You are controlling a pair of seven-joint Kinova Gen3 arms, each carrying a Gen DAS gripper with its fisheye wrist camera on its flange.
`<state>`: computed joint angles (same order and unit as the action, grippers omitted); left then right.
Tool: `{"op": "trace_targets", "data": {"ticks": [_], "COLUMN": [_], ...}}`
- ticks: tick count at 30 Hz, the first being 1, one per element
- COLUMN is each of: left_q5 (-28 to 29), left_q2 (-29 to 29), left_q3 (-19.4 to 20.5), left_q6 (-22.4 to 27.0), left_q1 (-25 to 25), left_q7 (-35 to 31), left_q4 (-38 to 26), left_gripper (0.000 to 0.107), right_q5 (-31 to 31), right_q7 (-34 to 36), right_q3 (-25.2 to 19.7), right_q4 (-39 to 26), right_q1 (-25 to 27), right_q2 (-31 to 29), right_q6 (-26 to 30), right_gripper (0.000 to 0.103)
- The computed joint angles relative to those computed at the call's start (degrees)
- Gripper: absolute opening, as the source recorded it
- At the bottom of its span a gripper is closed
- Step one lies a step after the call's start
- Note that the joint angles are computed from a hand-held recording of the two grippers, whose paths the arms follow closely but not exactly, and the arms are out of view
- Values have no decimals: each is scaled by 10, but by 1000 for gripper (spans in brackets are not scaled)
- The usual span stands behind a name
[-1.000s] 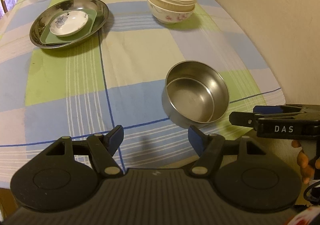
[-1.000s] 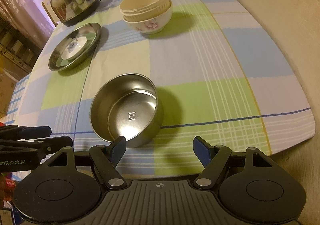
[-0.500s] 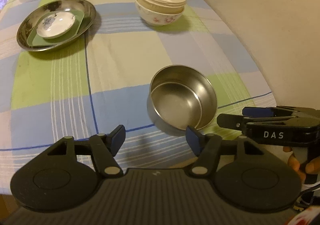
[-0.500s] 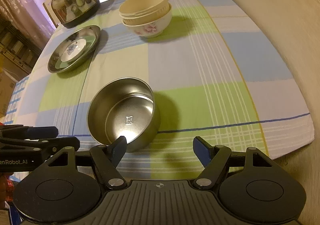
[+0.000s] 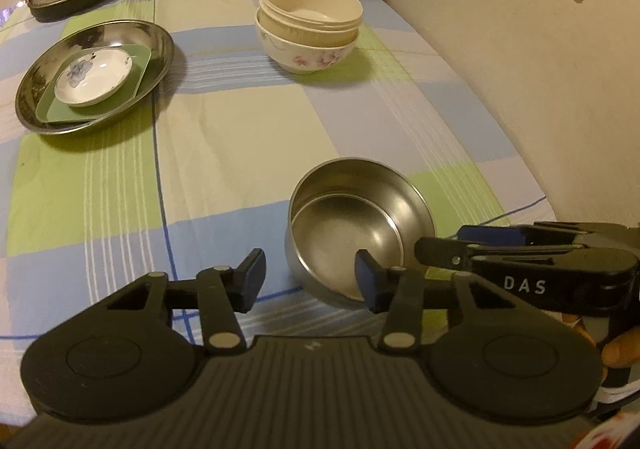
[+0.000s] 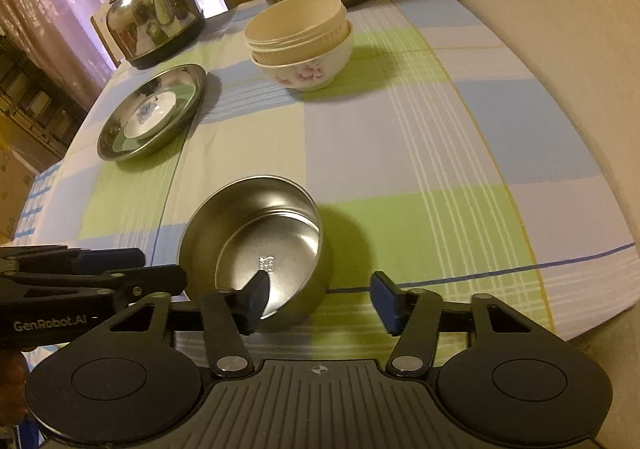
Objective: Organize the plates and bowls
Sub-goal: 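Close the left gripper on the small steel bowl's rim, then carry the steel bowl and lower it into the cream bowl stack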
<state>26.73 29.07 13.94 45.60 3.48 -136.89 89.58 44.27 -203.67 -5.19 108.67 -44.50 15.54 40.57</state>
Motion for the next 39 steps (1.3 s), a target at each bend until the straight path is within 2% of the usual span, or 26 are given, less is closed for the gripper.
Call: {"op": "trace_targets", "data": {"ticks": [6,14,21,30,39], "left_q5": [-13,-29,-37,-52,-62], "left_q2": [13,24,30,33,34], "left_q3": [-2,-3,0,-3,-3], "left_q6": [-8,-12,-10,-16,-14], "left_q1": [14,24,26,33,36], "left_q7": [10,29,36,46,60], "left_q4": [-10,-23,-30,-31,-32], "left_gripper": [35,31,22,15,7], "right_q5": [2,5,4,7,4], "right_q7": [-2,-7,0,12,24], "right_q3": [6,15,21,26,26], "right_q4": [-3,-1,-2,-5,-14], "right_q1": [3,8,10,8,2], "right_q2": [9,16,20,24,29], "right_q6": [-4,-15,-23,-27,-11], "right_gripper": [39,30,18,9,7]}}
